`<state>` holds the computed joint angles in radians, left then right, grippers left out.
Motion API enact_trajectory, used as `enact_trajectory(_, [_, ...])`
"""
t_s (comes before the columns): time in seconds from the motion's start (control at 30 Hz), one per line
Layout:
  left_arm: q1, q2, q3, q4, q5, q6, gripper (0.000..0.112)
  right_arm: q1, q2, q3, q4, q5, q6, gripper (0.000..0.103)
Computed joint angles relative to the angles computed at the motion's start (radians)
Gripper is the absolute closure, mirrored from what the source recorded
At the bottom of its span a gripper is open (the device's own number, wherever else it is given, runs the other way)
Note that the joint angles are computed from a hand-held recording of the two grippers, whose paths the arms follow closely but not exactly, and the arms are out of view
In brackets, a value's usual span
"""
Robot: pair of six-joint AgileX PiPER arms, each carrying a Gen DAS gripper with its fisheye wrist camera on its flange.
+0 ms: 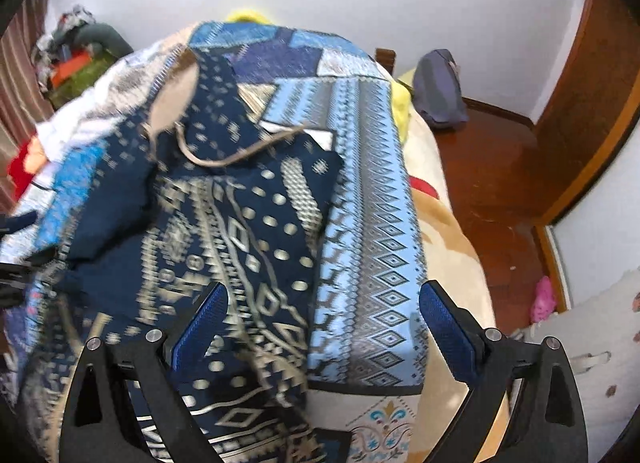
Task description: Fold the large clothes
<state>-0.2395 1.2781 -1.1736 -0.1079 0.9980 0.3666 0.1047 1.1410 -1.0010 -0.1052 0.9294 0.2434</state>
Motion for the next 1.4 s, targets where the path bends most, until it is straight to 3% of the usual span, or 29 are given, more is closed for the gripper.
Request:
enact_trajectory(0.1, [-0.170,0.110,-0.024,0.151,-0.038,-0.173,0.029,-0.023,-0.054,0.013,0.046,0.008,-0.039,0.007])
enact_trajectory(0.2, [-0.283,0.145,-0.011,0.318,-0.134,-0.336,0.033,-0.044,-0.092,0.029,0.082,0.023,-0.064,0.007])
enact_trajectory(0.23, [-0.308,0.157,-0.018,0.369,-0.142,-0.383,0.040,-0.055,-0.096,0.035,0.090,0.023,-0.074,0.007])
enact_trajectory(0.3, [-0.373,0.181,-0.033,0.520,-0.115,-0.518,0.097,-0.080,-0.103,0.051,0.115,0.026,-0.094,0.007])
enact_trajectory(0.33, [-0.387,0.189,-0.042,0.558,-0.098,-0.554,0.100,-0.101,-0.109,0.059,0.133,0.029,-0.117,0.007])
enact_trajectory(0.47, [-0.318,0.104,-0.049,0.500,-0.116,-0.525,0.102,-0.149,-0.103,0.087,0.180,0.031,-0.158,0.007])
enact_trajectory(0.53, [-0.231,0.049,-0.075,0.406,-0.107,-0.439,0.103,-0.164,-0.106,0.094,0.203,0.024,-0.181,0.007])
enact_trajectory(0.77, [0.279,0.019,-0.269,-0.054,0.055,-0.041,0.105,-0.115,-0.070,0.040,0.183,0.000,-0.134,0.007])
enact_trajectory(1.0, [0.619,0.066,-0.220,-0.230,0.133,0.162,0.105,0.007,0.042,0.004,0.078,-0.028,-0.019,0.007])
enact_trajectory(1.17, [0.692,0.112,-0.059,-0.216,0.096,0.246,0.105,0.078,0.145,0.014,-0.001,-0.018,0.037,0.007])
enact_trajectory(1.23, [0.686,0.134,0.020,-0.162,0.048,0.246,0.101,0.082,0.150,0.028,-0.002,-0.028,0.035,0.007])
enact_trajectory(1.4, [0.679,0.124,0.157,-0.015,-0.079,0.228,0.066,0.052,0.146,-0.004,0.023,0.012,0.026,0.007])
